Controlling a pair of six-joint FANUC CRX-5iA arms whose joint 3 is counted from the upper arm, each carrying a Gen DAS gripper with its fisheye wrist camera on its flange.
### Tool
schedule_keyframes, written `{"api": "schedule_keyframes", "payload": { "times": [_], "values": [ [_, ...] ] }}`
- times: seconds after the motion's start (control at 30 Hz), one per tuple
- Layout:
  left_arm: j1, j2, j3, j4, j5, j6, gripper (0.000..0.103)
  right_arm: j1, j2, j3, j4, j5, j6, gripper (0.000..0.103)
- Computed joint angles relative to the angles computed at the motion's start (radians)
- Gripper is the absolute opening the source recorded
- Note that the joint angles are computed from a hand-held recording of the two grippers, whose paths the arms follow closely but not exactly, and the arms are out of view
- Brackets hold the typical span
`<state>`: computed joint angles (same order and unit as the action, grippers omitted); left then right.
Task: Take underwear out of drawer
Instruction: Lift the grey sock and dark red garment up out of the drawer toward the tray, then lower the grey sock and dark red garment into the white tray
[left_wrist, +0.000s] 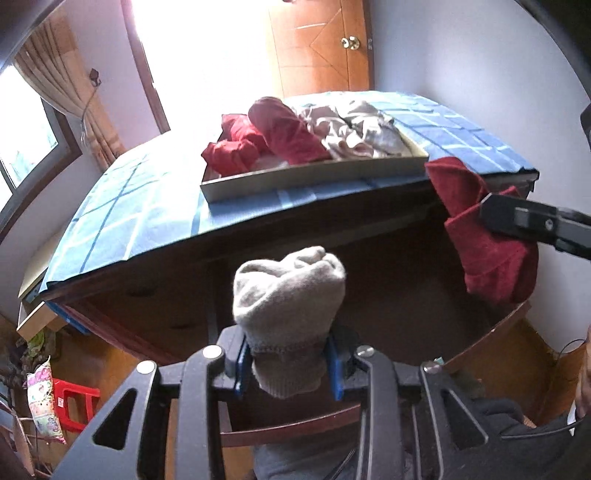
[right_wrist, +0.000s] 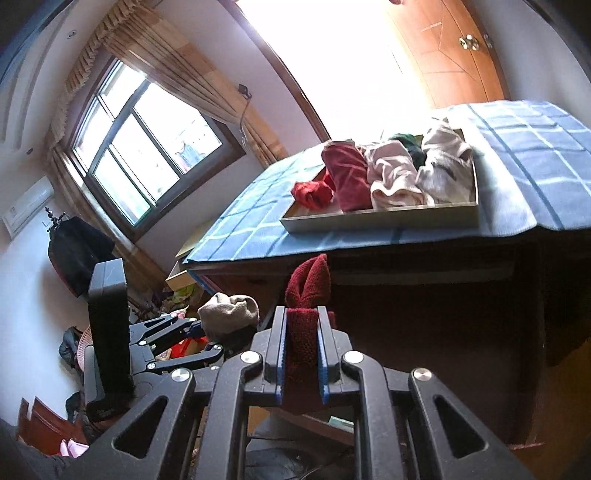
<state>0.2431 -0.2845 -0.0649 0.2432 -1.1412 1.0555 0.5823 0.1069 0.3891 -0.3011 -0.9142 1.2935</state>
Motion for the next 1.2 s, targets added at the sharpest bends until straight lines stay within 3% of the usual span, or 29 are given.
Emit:
{"api": "schedule_keyframes", "payload": {
  "times": [0.43,1.2],
  "values": [
    [0.081,0.02,0.016,0.103,0.024,-0.003,0.032,0.004,0.054,0.095,-0.027,0.006,0.046,0.015],
    [0.01,0.098,0.121,0.077,0.127,0.06,0.032,0.031,0.128,0.196,0.055,0.077,0.047,0.015]
  ]
}}
